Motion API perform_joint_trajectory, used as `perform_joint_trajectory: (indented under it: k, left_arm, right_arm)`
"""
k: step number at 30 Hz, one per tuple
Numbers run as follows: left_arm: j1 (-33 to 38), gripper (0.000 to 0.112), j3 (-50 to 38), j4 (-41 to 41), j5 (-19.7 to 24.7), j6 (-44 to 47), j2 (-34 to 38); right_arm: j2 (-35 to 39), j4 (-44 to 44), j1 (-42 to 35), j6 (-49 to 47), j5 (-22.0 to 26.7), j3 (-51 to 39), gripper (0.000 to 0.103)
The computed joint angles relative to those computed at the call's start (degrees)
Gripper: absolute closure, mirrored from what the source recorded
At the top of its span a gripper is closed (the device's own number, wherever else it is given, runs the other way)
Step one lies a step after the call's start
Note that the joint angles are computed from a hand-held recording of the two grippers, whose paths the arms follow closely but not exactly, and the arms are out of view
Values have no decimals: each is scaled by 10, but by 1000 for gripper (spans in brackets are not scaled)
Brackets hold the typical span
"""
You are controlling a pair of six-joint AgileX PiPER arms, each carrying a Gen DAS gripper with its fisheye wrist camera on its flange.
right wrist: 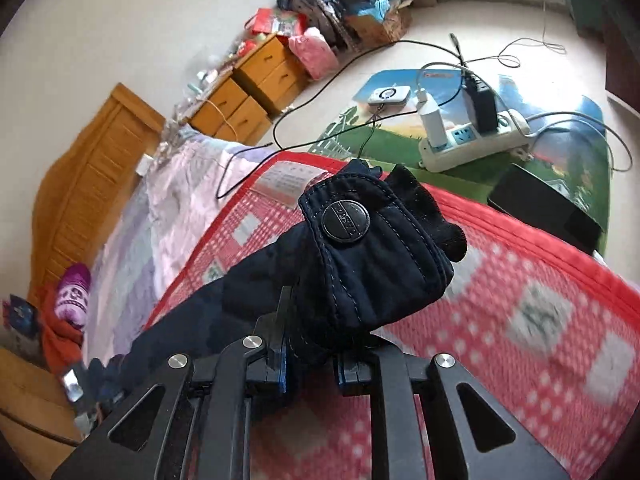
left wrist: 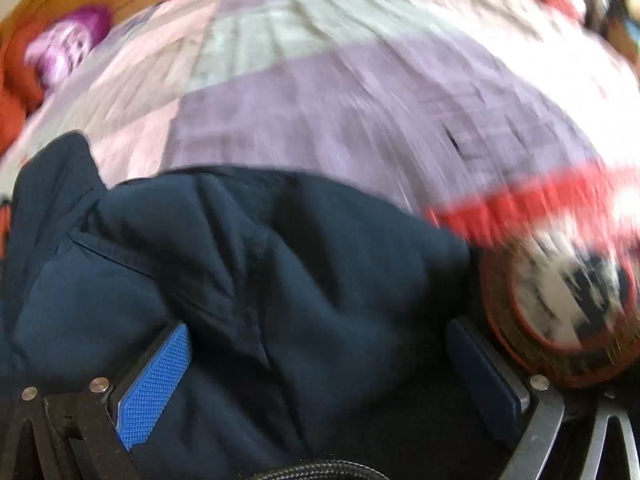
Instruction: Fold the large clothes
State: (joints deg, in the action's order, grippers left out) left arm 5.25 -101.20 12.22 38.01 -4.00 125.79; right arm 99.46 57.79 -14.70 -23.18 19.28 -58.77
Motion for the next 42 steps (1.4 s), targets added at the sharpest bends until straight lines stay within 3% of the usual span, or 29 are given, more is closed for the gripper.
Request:
perform_joint_trajectory:
  k: [5, 7, 9, 11, 12, 15, 17, 18, 20, 22, 24, 26, 29, 33, 36, 39, 42]
  left_arm:
    - [-45, 10, 13, 133, 15, -99, -25]
    - [-48, 10, 114, 119, -69, -149, -103]
    - [-74, 10, 163, 189, -104, -176, -113]
    - [-90, 9, 121, 207, -59, -182, -69]
    - [-80, 9, 93, 182, -53, -174, -52]
    - [-52, 9, -47, 74, 41, -98, 24]
    - [-49, 9, -98, 61, 87, -81, 47]
    - [-52, 9, -89, 66, 89, -90, 40]
    - [-39, 10, -6, 7, 30, -68, -23]
    - [-23, 10, 109, -108, -49, 31, -116]
    - [-41, 10, 205, -154, -95, 106, -189]
    - [-80, 10, 231, -108, -96, 122, -191]
    - [-112, 9, 176, 20, -91, 45, -105]
    - [-87, 9, -27, -28, 20, 6, 17]
    - [-60, 9, -71, -112, 67, 54, 28]
    - [-1, 9, 22, -268, 39, 141, -49]
    - [10, 9, 187, -255, -57, 223, -172]
  right_arm:
    - [-97, -9, 21, 15, -44, 80, 85]
    - [-126, -5, 13, 16, -38, 102, 85]
    - [-144, -20, 8, 30, -28, 118, 85]
    - [-167, -61, 10, 62, -17, 133, 85]
    - [-186, -89, 19, 88, -19, 145, 85]
    - [-238, -139, 41, 149, -22, 184, 85]
    - [-266, -188, 58, 207, -26, 209, 85]
    - [-273, -201, 61, 221, -24, 219, 85]
    - [-275, -169, 44, 191, -20, 234, 85]
    - [-267, -78, 7, 104, -1, 244, 86]
    - [-258, -63, 9, 67, -8, 244, 86]
    - [-259, -68, 13, 64, -13, 241, 86]
    - [-260, -43, 5, 34, -6, 238, 86]
    - [-261, -133, 44, 107, -13, 216, 86]
    - [-261, -186, 58, 166, -24, 208, 86]
    - [-257, -213, 44, 200, -20, 205, 86]
    - [-247, -270, 43, 244, -6, 189, 86]
